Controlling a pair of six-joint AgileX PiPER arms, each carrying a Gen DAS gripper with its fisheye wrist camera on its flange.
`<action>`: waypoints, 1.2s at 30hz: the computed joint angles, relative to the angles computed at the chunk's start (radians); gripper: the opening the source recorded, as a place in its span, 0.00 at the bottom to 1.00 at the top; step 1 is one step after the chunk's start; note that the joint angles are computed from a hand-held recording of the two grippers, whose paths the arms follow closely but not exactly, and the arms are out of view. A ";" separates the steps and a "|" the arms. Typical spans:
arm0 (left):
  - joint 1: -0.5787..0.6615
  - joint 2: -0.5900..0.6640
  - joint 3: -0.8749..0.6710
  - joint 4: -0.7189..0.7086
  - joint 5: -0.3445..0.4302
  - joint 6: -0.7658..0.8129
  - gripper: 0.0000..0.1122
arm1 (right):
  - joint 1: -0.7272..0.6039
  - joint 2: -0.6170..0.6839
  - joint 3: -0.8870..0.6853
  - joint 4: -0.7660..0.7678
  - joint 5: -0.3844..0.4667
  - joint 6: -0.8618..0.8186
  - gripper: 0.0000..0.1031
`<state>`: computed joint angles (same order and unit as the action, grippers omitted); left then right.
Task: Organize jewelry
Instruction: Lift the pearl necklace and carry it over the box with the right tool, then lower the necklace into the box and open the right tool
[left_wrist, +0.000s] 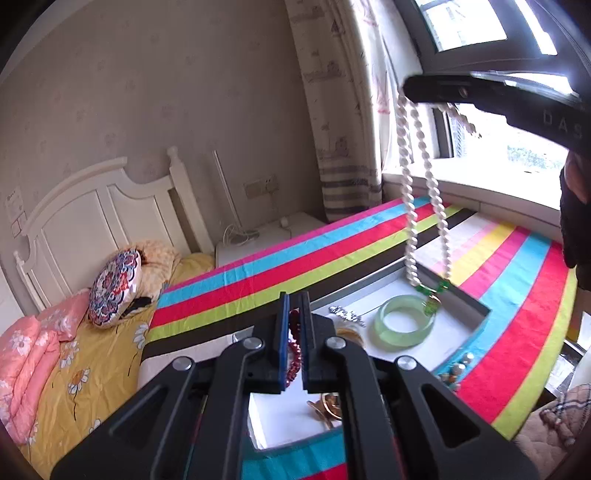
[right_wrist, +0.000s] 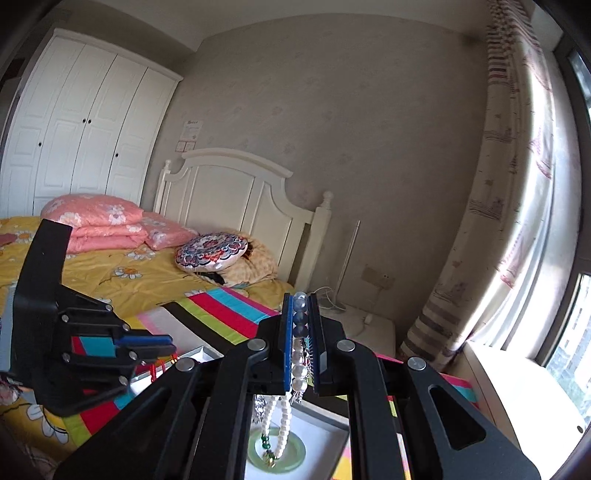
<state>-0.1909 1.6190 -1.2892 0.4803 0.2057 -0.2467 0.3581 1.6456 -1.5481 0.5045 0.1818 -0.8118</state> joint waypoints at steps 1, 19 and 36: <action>0.007 0.019 -0.018 -0.024 0.007 0.023 0.04 | 0.009 0.028 -0.035 -0.055 0.007 0.056 0.09; 0.068 0.238 -0.186 0.046 0.086 -0.073 0.04 | 0.114 0.504 -0.703 -0.481 0.322 0.527 0.09; 0.121 0.326 -0.237 -0.293 0.152 0.150 0.53 | -0.049 0.430 -0.310 -0.167 0.390 0.315 0.11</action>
<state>-0.0696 1.9446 -1.5257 0.1878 0.3574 -0.0969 0.3092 2.0752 -1.8581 0.3370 0.5719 -0.4964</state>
